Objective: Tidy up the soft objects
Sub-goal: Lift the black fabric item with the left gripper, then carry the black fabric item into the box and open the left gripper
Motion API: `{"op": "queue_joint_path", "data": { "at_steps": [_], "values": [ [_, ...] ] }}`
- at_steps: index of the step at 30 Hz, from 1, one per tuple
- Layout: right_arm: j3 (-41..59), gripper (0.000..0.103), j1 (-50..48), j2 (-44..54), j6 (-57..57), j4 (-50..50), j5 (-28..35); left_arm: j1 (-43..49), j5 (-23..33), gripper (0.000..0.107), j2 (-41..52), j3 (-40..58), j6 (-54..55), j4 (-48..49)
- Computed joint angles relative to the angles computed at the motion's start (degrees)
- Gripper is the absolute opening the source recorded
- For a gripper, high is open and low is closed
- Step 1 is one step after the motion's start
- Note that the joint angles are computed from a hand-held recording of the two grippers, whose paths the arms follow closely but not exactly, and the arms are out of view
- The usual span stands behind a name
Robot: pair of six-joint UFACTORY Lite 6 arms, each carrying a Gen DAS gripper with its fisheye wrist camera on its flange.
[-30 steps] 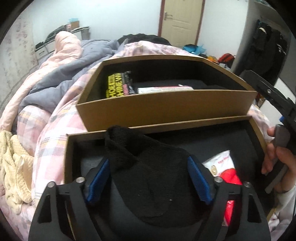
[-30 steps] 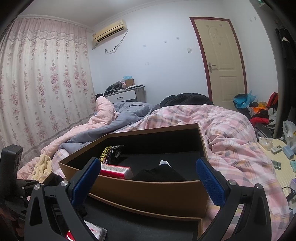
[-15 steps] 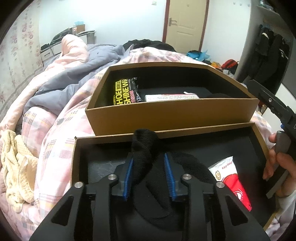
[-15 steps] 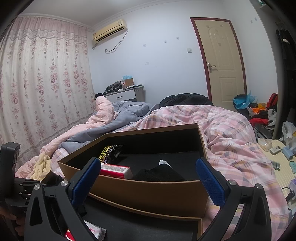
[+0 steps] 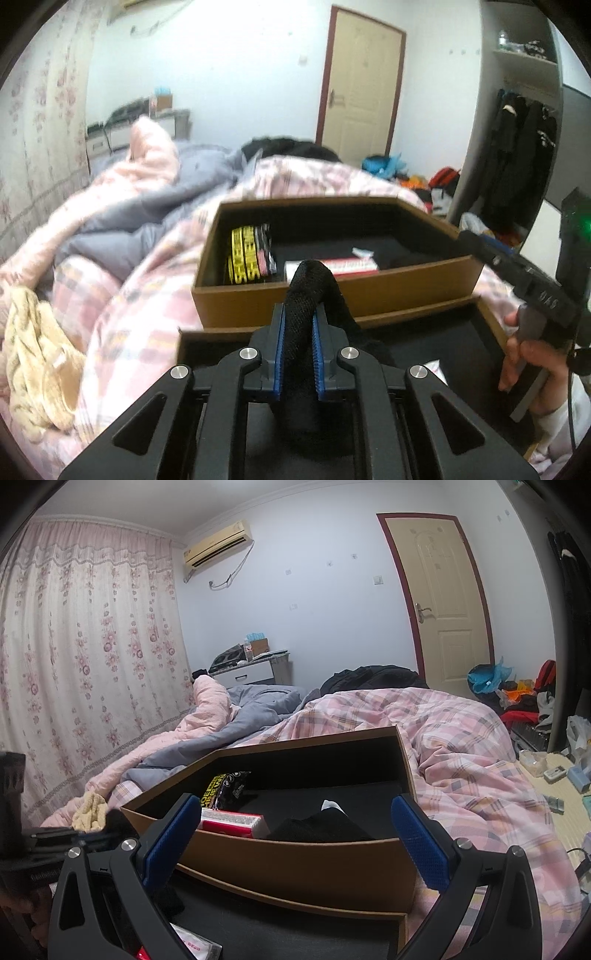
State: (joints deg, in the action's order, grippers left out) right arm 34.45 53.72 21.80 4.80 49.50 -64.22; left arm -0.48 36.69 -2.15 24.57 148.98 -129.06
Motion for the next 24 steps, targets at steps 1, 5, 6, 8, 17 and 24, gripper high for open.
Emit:
{"op": "queue_joint_path", "data": {
  "at_steps": [1, 5, 6, 8, 17, 24],
  "values": [
    [0.11, 0.102, 0.05, 0.07, -0.3, 0.24, 0.09, -0.2, 0.01, 0.009, -0.66, -0.24, 0.37, -0.19],
    [0.94, 0.102, 0.46, 0.53, -2.32, 1.86, 0.51, -1.93, -1.1, 0.008, -4.11, -0.68, 0.45, -0.73],
    [0.81, 0.102, 0.45, 0.46, -2.3, 1.82, 0.43, -2.55, -1.93, 0.008, -4.69, 0.14, -1.04, 0.01],
    [0.8, 0.102, 0.49, 0.39, -2.15, 1.76, 0.45, -3.61, -3.29, 0.008, -5.42, 1.81, -3.44, 0.4],
    [-2.67, 0.102, -1.63, -1.46, 6.56, -5.47, -1.65, -4.91, -6.68, 0.008, -3.72, 13.61, -17.44, 6.09],
    [-1.01, 0.102, -0.83, -0.5, 4.12, -3.37, -0.94, -6.07, -8.11, 0.009, -0.24, 22.49, -17.85, 2.0]
  ]
}}
